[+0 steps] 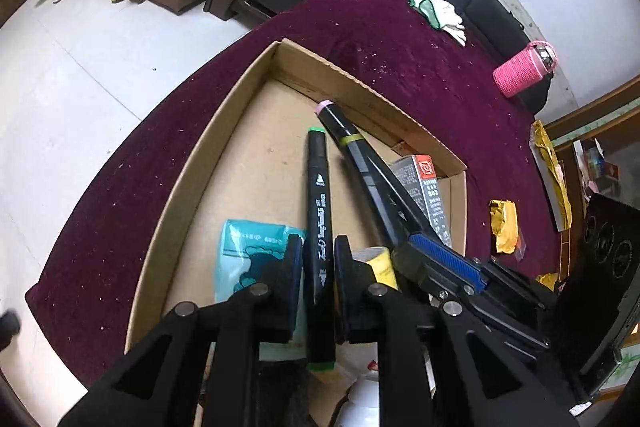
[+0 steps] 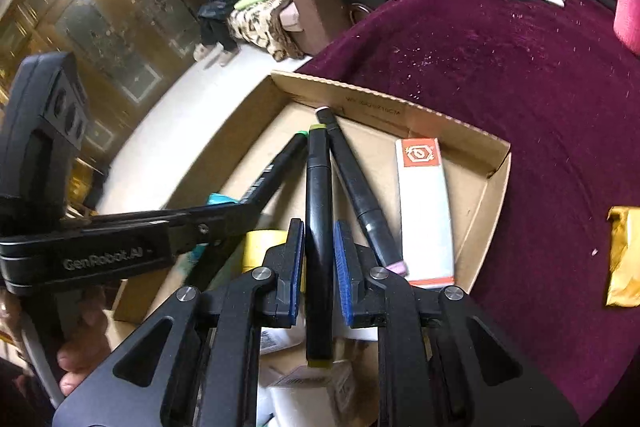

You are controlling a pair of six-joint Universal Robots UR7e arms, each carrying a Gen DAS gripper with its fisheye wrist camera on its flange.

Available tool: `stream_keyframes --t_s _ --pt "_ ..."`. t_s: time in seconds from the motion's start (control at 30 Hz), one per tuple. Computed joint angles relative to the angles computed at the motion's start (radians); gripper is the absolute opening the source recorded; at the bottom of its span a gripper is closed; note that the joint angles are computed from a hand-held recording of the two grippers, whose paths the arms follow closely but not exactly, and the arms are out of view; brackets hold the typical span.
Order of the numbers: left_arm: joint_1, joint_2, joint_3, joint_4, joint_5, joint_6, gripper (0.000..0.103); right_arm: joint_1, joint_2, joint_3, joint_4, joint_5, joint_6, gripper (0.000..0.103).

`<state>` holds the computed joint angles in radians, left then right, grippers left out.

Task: Organize objects
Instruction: 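Lower both markers into the tray and open both grippers, then withdraw both grippers and move them toward the yellow packet and blister pack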

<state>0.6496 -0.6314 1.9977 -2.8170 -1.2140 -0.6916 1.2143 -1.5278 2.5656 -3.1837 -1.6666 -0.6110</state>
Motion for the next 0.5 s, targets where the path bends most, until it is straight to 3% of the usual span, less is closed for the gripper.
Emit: stream_keyframes --t_s 0.03,0.07,0.1,0.17,0.33,0.43,0.5 --pt "-0.005 -0.004 0.006 -0.005 0.002 -0.004 0.026 -0.011 -0.018 0.006 0.018 0.023 -0.004 0.017" --pt "-0.008 -0.008 0.012 -0.009 0.003 -0.014 0.038 -0.021 -0.038 0.014 0.031 0.046 -0.010 0.018" --pt "-0.013 -0.013 0.021 -0.023 0.003 -0.025 0.052 -0.030 -0.056 0.024 0.035 0.065 -0.015 0.024" --pt "-0.029 -0.028 0.050 -0.082 -0.001 -0.018 0.061 -0.051 -0.104 0.047 0.047 0.100 -0.023 0.038" --pt "-0.097 -0.069 0.118 -0.171 0.004 -0.043 0.064 -0.131 -0.299 0.116 0.162 0.209 -0.098 0.043" --pt "-0.138 -0.080 0.144 -0.203 -0.013 -0.042 0.066 -0.237 -0.508 0.140 0.401 0.320 -0.216 0.043" --pt "-0.171 -0.080 0.154 -0.221 -0.034 -0.029 0.066 -0.297 -0.618 0.154 0.500 0.357 -0.295 0.043"
